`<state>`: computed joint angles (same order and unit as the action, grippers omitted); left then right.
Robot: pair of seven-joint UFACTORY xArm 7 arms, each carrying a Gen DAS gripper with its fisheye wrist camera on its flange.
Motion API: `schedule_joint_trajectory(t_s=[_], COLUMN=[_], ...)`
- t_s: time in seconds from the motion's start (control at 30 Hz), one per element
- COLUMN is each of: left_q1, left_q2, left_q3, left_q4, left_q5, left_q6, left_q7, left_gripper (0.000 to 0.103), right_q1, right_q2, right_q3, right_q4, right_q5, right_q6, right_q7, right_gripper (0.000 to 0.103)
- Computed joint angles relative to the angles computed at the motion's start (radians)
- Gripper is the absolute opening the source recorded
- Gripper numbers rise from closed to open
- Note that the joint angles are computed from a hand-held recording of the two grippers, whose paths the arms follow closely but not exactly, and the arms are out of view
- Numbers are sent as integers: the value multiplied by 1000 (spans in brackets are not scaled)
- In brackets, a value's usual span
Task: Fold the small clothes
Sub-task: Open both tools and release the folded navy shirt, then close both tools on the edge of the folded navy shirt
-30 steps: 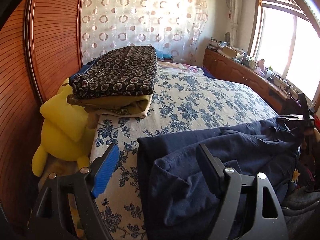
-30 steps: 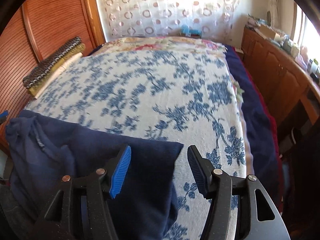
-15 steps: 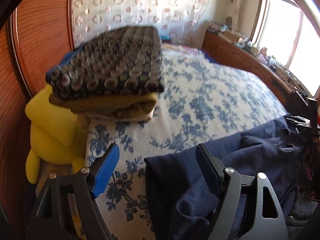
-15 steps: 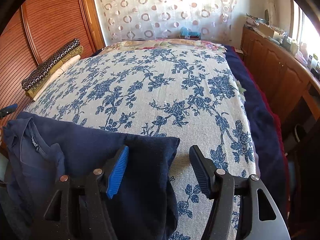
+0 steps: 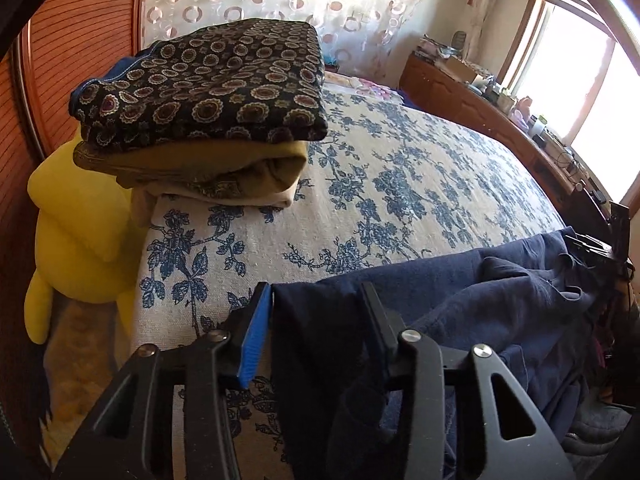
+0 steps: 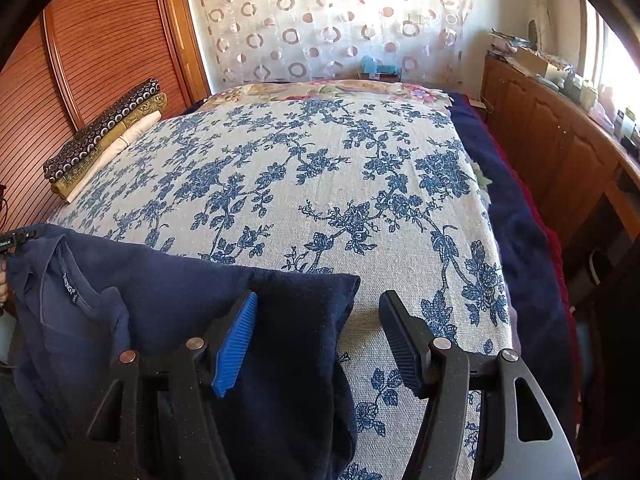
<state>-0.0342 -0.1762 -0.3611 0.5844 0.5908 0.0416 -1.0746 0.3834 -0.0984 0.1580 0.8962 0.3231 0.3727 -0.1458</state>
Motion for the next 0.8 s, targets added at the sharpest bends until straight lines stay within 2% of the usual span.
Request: schedule_joint_trajectory(t_s=[0.1, 0.17, 0.3, 0.37, 0.47, 0.53, 0.57, 0.6, 0.63, 0.67, 0.73, 0.8], left_q1=[-39, -26, -116, -113, -63, -83, -85, -45, -3, 9, 26, 34], left_q2=[4, 14, 19, 16, 15, 28, 28, 23, 15, 15, -8, -53], left_q3=[33, 22, 105, 97, 43, 56, 54, 13, -32, -47, -69, -86], left_q4=[-8, -2, -17, -16, -1, 3, 3, 10, 22, 31, 37, 33], left_q5=[-44, -36, -172, -197, -152, -162, -155, -107, -36, 7, 87, 132], left_q6=[-6, -14, -35, -25, 2, -10, -15, -1, 22, 31, 34, 30], left_q7=[47, 42, 158, 185, 157, 179, 178, 137, 81, 46, -28, -81], left_gripper=[38, 38, 38, 38, 37, 20, 18, 16, 14, 13, 12, 12], right_q1=[0, 0, -2, -3, -2, -1, -3, -4, -2, 5, 15, 15], right_q2=[1, 1, 4, 2, 0, -3, -3, -3, -2, -1, -1, 1], right_q3=[0, 0, 1, 1, 0, 1, 3, 3, 0, -6, -16, -16], right_q4=[0, 1, 8, 7, 8, 6, 8, 12, 18, 24, 36, 48], right_q5=[1, 0, -10, -14, -12, -16, -31, -39, -27, 10, 86, 122], right_q6=[0, 0, 8, 10, 17, 20, 27, 37, 47, 59, 88, 113], right_q7=[-1, -1, 6, 6, -3, -11, -7, -4, -17, -52, -125, -156], right_gripper=[65, 65, 65, 65, 65, 62, 61, 59, 51, 46, 25, 15])
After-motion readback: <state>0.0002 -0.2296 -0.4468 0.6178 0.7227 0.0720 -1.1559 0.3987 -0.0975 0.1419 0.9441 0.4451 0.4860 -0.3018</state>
